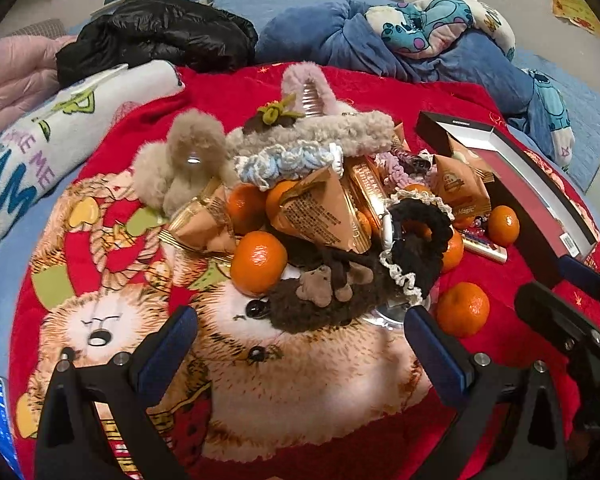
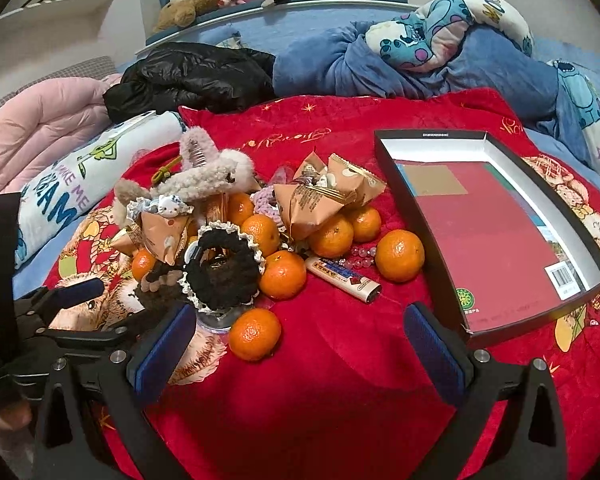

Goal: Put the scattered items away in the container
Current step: 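Reach into the pile and grasp the brown fuzzy strip with the left tool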

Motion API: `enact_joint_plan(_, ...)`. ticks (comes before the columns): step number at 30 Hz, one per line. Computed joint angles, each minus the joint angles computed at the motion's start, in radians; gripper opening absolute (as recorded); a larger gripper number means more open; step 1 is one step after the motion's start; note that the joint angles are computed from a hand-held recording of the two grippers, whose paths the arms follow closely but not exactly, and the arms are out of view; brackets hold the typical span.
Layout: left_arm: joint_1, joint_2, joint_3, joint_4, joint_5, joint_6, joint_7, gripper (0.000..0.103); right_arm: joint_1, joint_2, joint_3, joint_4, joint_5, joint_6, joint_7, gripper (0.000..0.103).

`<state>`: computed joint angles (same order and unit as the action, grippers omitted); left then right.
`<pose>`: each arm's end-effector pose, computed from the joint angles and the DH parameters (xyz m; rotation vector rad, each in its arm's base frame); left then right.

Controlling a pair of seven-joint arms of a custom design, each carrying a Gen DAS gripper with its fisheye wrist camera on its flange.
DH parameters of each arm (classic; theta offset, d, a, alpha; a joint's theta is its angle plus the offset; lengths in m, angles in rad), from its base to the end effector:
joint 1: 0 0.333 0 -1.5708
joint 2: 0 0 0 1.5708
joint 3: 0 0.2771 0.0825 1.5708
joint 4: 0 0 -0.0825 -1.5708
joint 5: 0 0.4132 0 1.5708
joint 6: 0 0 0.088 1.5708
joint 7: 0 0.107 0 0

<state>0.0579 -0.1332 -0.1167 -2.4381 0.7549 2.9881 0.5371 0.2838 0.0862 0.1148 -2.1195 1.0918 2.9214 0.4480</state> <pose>0.5263 -0.0793 0.3601 -2.0163 1.5487 -0.6986 0.5787 0.1828 0.3730 -2.0077 1.1620 -0.3900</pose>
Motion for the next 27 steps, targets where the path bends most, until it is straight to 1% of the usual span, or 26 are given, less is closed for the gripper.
enact_joint_plan(2,-0.011,0.017,0.008,0.01,-0.038,0.01,0.035,0.103,-0.002,-0.002,-0.001,0.0,0.007,-0.004,-0.004,0.103)
enact_joint_plan(7,-0.021,0.075,0.006,0.06,-0.056,-0.007,0.056,0.103,-0.004,-0.003,-0.005,0.002,0.005,-0.011,0.004,0.103)
enact_joint_plan(9,-0.036,0.1,0.015,0.073,-0.149,-0.012,0.141,0.103,-0.006,-0.004,-0.006,0.002,0.003,-0.015,0.008,0.103)
enact_joint_plan(10,-0.036,0.107,0.018,0.076,-0.168,-0.011,0.156,0.103,-0.007,-0.004,-0.007,0.002,0.004,-0.017,0.009,0.103)
enact_joint_plan(13,-0.031,0.128,0.021,0.09,-0.141,0.008,0.133,0.103,-0.012,-0.005,-0.01,0.003,0.01,-0.026,0.011,0.103)
enact_joint_plan(16,-0.033,0.145,0.02,0.095,-0.178,0.037,0.189,0.103,-0.015,-0.005,-0.013,0.005,0.01,-0.034,0.019,0.103)
enact_joint_plan(17,-0.033,0.147,0.022,0.097,-0.172,0.038,0.185,0.1,-0.016,-0.006,-0.013,0.004,0.01,-0.035,0.02,0.103)
enact_joint_plan(20,-0.033,0.143,0.031,0.105,-0.049,0.02,0.061,0.091,-0.017,-0.007,-0.014,0.004,0.011,-0.036,0.016,0.103)
enact_joint_plan(23,-0.025,0.138,0.031,0.09,-0.094,0.043,0.082,0.088,-0.016,-0.006,-0.013,0.003,0.013,-0.029,0.009,0.103)
enact_joint_plan(25,-0.025,0.134,0.03,0.092,-0.052,0.031,0.045,0.085,-0.016,-0.004,-0.013,0.004,0.009,-0.027,0.011,0.103)
enact_joint_plan(27,-0.023,0.123,0.029,0.083,-0.02,0.032,0.014,0.081,-0.016,-0.004,-0.012,0.001,0.009,-0.022,0.009,0.103)
